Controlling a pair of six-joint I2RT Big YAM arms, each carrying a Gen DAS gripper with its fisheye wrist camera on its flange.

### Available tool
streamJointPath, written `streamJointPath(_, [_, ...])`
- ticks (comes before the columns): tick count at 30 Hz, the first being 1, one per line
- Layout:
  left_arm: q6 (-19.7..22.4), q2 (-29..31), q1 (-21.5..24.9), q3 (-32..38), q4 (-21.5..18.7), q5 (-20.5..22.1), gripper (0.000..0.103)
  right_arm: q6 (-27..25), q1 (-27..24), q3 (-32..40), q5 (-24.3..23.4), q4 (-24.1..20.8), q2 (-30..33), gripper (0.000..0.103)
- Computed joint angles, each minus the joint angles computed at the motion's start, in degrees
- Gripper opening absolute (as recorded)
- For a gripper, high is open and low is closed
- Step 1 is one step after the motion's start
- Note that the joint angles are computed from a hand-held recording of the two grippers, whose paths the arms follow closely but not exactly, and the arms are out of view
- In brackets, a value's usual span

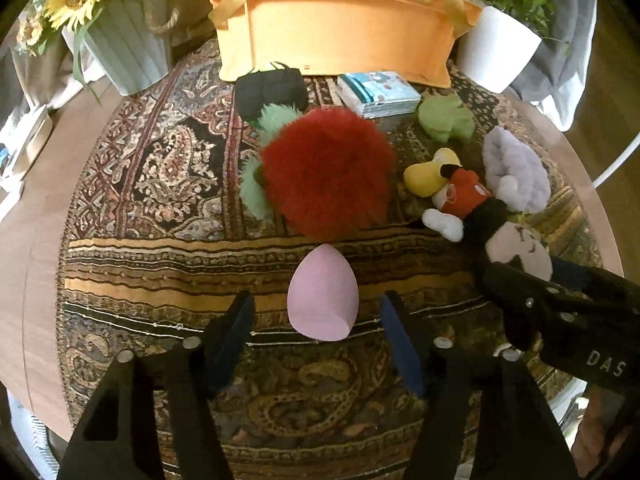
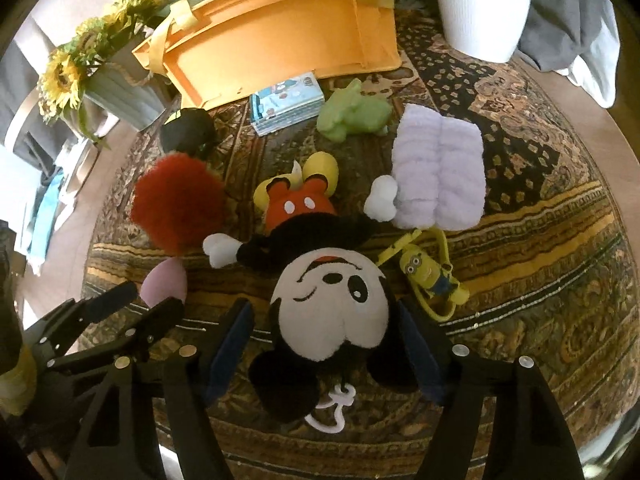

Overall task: Organize soft objects
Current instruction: 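Move the left tool to the pink egg sponge while the right tool reaches the Mickey plush, then close the left tool on the pink sponge while the right tool grasps and lifts Mickey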

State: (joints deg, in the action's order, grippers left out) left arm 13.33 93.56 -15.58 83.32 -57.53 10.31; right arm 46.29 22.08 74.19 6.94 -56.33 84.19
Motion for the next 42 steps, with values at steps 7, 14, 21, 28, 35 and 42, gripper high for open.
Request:
streamJointPath(7, [-0.76, 1.62, -0.29, 0.95, -1.01, 0.64, 0.037, -1.72, -0.93, 0.37, -0.30, -0.95, 0.91, 0.065])
streamJointPath(14, [-0.33, 1.35, -0.72, 1.26, -2.39, 1.02, 0.036, -2.47, -1.01, 0.14, -0.45, -1.04, 0.20, 0.061])
streamJointPath(21, [0.32, -1.35, -1.10, 0.88, -1.55, 2.77, 0.036, -1.90, -0.44, -0.17, -0.09, -0.97, -2.69, 0.060])
streamJointPath(28, [-0.30, -3.29, -1.01, 2.22, -0.64, 5.05, 0.036, -3.07, 0.13, 1.32, 3.68, -0.83, -5.31, 0.060])
streamJointPath(35, [-1.12, -4.77, -1.03, 4.07, 2.04, 5.75, 0.036, -5.72, 0.00, 3.75, 7.33, 0.31, -6.36, 0.060])
streamJointPath(42, [-2.88, -4.70, -0.77, 7.12, 4.94, 6.06, 0.036, -9.65, -1.10, 6.58, 9.00, 2.80, -5.92, 0.060])
